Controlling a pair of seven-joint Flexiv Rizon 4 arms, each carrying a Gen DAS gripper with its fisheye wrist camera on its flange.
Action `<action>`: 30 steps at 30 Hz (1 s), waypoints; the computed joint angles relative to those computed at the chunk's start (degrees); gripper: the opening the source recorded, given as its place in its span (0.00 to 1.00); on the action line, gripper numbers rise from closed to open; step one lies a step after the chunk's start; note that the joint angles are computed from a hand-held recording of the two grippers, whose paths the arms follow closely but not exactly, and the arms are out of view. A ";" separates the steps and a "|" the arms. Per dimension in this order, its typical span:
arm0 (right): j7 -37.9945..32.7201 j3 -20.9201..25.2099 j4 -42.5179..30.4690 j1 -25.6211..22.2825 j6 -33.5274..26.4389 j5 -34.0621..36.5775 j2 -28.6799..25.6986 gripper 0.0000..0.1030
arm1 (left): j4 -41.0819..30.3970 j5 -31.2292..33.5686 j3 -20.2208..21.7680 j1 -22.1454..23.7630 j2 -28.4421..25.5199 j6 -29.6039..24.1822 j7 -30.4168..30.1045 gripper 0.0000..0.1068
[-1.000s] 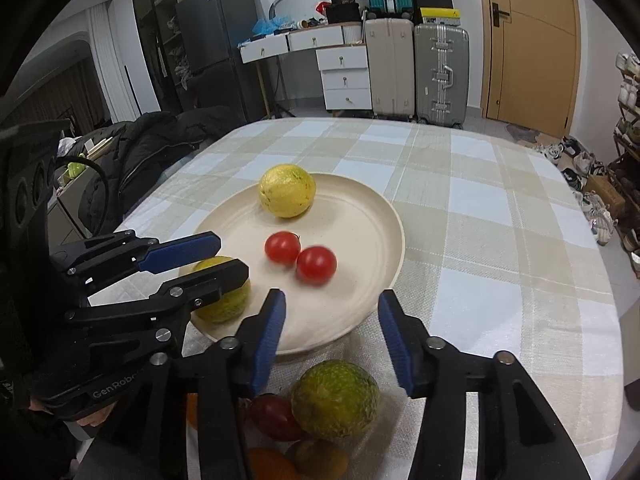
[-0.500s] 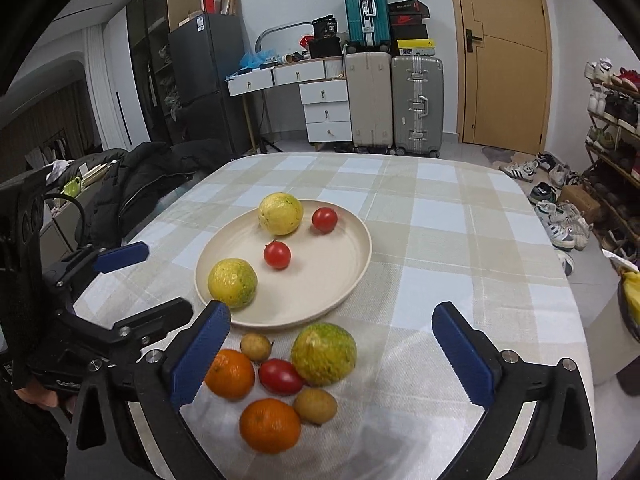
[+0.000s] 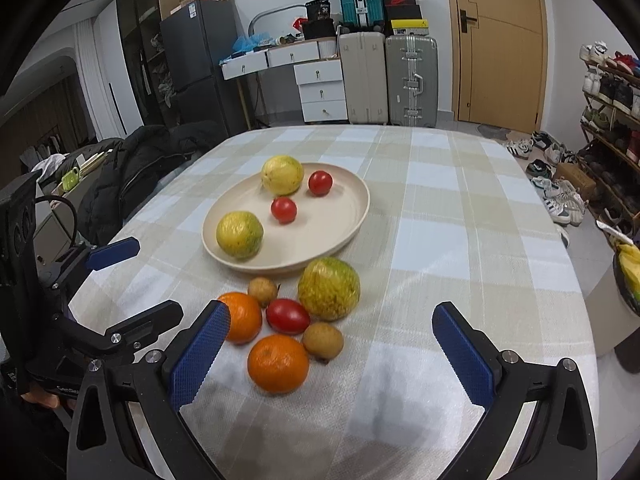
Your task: Organize fruits
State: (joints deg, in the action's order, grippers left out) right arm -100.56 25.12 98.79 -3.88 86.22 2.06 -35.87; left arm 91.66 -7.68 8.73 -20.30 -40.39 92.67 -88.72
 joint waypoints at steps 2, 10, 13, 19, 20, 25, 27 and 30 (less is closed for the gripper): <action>0.15 -0.17 -0.11 0.24 -0.56 -0.02 -0.12 1.00 | 0.32 0.14 0.03 0.01 0.18 0.32 -0.02 0.96; 0.85 -3.32 0.05 3.03 -3.80 -0.46 0.21 1.00 | 0.06 -0.50 -0.49 0.86 0.00 -0.22 -0.57 0.96; 0.92 -4.41 -0.11 3.97 -5.90 -0.68 0.21 1.00 | -0.28 -0.66 -1.07 1.56 -0.26 -0.74 -0.51 0.96; -1.32 -4.30 -0.61 4.14 -8.88 0.51 0.18 1.00 | -1.40 -0.33 -0.57 1.63 -0.97 -2.18 -0.90 0.96; -2.31 -3.45 -0.89 3.57 -9.59 1.16 0.06 0.99 | -1.44 -0.32 -0.89 1.91 -1.01 -2.35 -0.96 0.96; -5.88 -2.17 -1.57 3.05 -11.88 3.85 0.31 0.93 | -1.80 0.00 -1.31 2.38 -1.25 -2.87 -1.31 0.96; -7.63 -1.56 -1.96 2.76 -13.27 5.19 0.49 0.82 | -1.93 0.21 -1.34 2.41 -1.30 -2.99 -1.42 0.96; -9.78 -1.73 -2.17 3.20 -14.71 6.76 0.88 0.79 | -2.05 0.46 -1.58 2.59 -1.38 -3.17 -1.41 0.96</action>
State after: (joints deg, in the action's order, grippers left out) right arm -110.34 23.38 96.61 -0.68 71.51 8.82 -34.99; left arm 89.60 -7.22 7.14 -17.71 -41.78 89.50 -90.13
